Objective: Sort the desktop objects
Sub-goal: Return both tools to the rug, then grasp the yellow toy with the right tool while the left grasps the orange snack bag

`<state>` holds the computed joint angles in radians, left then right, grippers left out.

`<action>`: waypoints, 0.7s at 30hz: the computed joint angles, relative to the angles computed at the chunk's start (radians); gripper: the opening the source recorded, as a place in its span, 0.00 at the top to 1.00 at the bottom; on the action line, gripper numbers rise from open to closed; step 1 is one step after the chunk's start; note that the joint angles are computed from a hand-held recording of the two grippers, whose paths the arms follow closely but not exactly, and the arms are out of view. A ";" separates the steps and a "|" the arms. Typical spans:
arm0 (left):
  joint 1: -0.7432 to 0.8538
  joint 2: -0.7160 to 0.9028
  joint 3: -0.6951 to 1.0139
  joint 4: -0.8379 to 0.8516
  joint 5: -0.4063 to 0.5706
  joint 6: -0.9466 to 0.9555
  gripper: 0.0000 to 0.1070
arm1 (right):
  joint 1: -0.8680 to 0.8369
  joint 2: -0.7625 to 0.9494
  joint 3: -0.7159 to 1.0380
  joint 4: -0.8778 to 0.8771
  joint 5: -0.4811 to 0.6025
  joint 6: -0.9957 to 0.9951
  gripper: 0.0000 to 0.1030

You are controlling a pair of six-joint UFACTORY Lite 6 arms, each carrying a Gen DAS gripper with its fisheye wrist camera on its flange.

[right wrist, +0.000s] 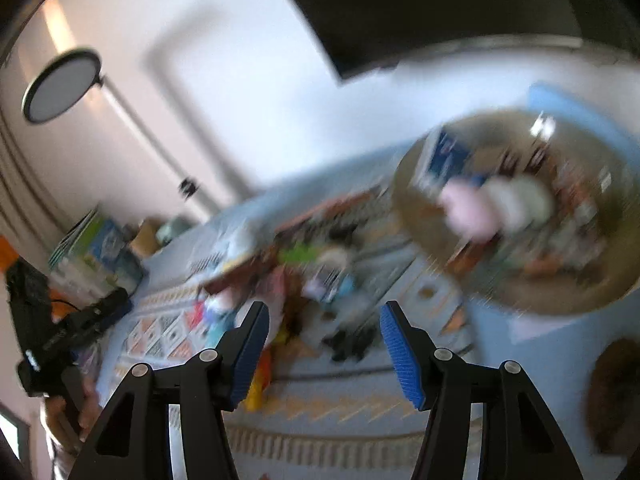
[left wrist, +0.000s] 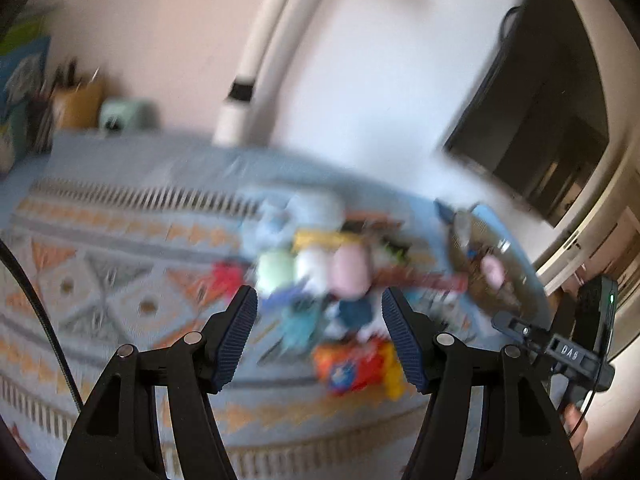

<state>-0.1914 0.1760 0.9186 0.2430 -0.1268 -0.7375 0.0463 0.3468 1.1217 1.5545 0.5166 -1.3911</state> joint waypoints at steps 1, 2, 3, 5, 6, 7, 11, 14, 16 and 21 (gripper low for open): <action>0.005 0.018 -0.028 0.039 -0.023 -0.055 0.41 | 0.015 0.028 0.006 -0.014 0.026 0.019 0.45; 0.008 0.029 -0.046 0.080 -0.039 -0.106 0.41 | 0.033 0.055 0.015 -0.027 0.055 0.036 0.45; 0.017 0.039 -0.069 0.136 -0.059 -0.166 0.41 | 0.057 0.089 0.030 -0.048 0.078 0.051 0.45; 0.012 0.080 -0.079 0.152 -0.086 -0.192 0.41 | 0.129 0.130 0.051 -0.092 0.048 0.078 0.45; 0.010 0.093 -0.080 0.143 -0.094 -0.186 0.41 | 0.175 0.149 0.059 -0.113 0.020 0.087 0.45; 0.007 0.111 -0.079 0.136 -0.106 -0.178 0.41 | 0.200 0.162 0.065 -0.124 0.012 0.090 0.45; 0.016 0.146 -0.076 0.248 -0.150 -0.257 0.41 | 0.320 0.213 0.107 -0.188 -0.132 0.154 0.45; 0.013 0.180 -0.035 0.365 -0.142 -0.328 0.41 | 0.378 0.246 0.153 -0.272 -0.254 0.243 0.45; 0.009 0.214 0.016 0.495 -0.131 -0.420 0.41 | 0.398 0.274 0.186 -0.318 -0.305 0.279 0.45; -0.014 0.333 0.208 0.878 -0.093 -0.668 0.41 | 0.381 0.265 0.169 -0.290 -0.290 0.205 0.80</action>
